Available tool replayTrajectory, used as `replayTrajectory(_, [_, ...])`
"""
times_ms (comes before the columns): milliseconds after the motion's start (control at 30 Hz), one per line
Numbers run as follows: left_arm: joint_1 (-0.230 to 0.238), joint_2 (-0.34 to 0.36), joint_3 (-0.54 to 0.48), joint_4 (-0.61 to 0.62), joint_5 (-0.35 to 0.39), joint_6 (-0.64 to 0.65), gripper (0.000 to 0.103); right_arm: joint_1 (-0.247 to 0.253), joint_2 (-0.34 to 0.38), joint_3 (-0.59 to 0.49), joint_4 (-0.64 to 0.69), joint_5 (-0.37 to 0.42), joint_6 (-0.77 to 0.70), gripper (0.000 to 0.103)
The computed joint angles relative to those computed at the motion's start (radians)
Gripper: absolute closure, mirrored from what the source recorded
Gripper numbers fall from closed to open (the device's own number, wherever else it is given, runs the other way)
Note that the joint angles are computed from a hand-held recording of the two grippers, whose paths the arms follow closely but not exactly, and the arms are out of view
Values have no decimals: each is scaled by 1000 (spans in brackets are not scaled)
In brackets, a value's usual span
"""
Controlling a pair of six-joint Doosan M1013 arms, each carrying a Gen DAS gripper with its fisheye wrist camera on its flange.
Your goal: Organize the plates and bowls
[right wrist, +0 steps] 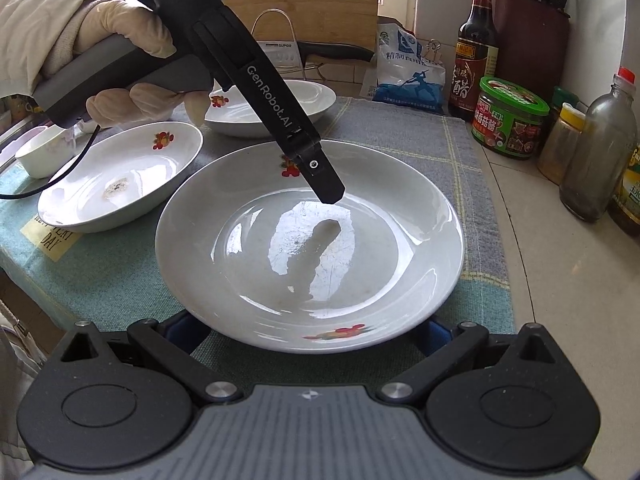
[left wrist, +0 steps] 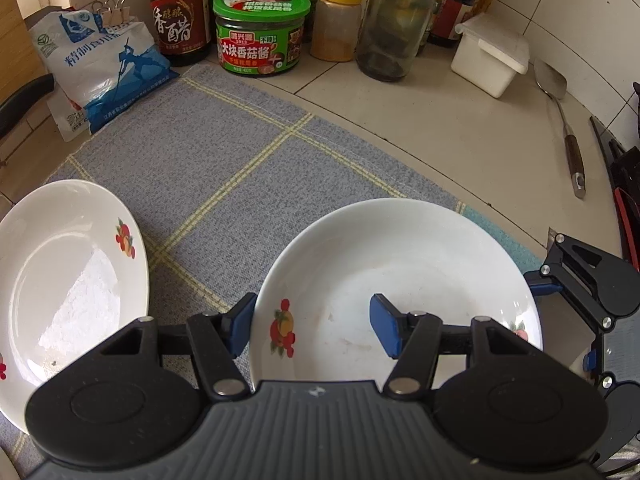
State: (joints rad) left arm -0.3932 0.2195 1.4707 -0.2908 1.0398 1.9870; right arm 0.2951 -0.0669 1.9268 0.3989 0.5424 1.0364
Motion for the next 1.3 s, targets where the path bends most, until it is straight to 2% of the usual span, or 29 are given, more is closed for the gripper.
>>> replayTrajectory(400, [2,25,-44,-19,-36,-5,44,-30,28,-43,-3,4,-60,0])
replayTrajectory(900, [-3,103,-119,0,-85,-45,44,-98,110,-117,113,29,-238,0])
replayTrajectory(1300, [-6,147,-156,4,-86,-64,44,-120,152,-151,125,34,-258,0])
